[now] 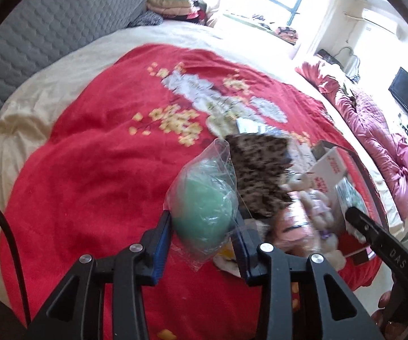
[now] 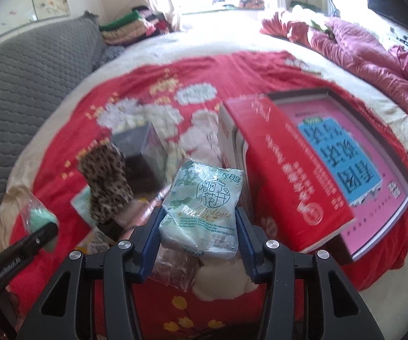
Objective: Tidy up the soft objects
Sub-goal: 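Carry the green ball with the left tool while the right carries the packet to the tray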
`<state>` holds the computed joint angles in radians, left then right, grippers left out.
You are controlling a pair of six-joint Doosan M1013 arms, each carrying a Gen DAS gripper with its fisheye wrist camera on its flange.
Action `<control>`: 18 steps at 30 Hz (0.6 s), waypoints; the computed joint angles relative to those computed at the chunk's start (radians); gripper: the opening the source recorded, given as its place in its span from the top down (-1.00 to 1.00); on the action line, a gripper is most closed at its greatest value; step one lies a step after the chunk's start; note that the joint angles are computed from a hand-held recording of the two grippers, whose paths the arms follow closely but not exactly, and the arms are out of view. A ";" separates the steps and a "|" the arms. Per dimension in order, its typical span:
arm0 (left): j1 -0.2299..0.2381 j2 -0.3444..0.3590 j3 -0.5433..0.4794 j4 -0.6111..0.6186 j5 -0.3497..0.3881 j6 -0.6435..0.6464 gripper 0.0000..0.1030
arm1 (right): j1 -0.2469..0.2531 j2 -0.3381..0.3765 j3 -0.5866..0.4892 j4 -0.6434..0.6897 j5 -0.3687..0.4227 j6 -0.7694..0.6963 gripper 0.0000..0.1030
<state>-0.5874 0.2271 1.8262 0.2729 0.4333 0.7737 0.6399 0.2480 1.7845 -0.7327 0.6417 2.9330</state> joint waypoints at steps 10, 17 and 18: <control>-0.085 0.000 -0.088 0.044 0.098 0.037 0.22 | 0.001 -0.097 0.047 -0.174 -0.008 0.131 0.02; -0.142 0.028 -0.162 0.031 0.147 0.110 0.22 | -0.020 -0.161 0.105 -0.246 0.007 0.249 0.02; -0.147 0.033 -0.173 0.007 0.146 0.135 0.22 | -0.026 -0.167 0.111 -0.246 0.005 0.257 0.02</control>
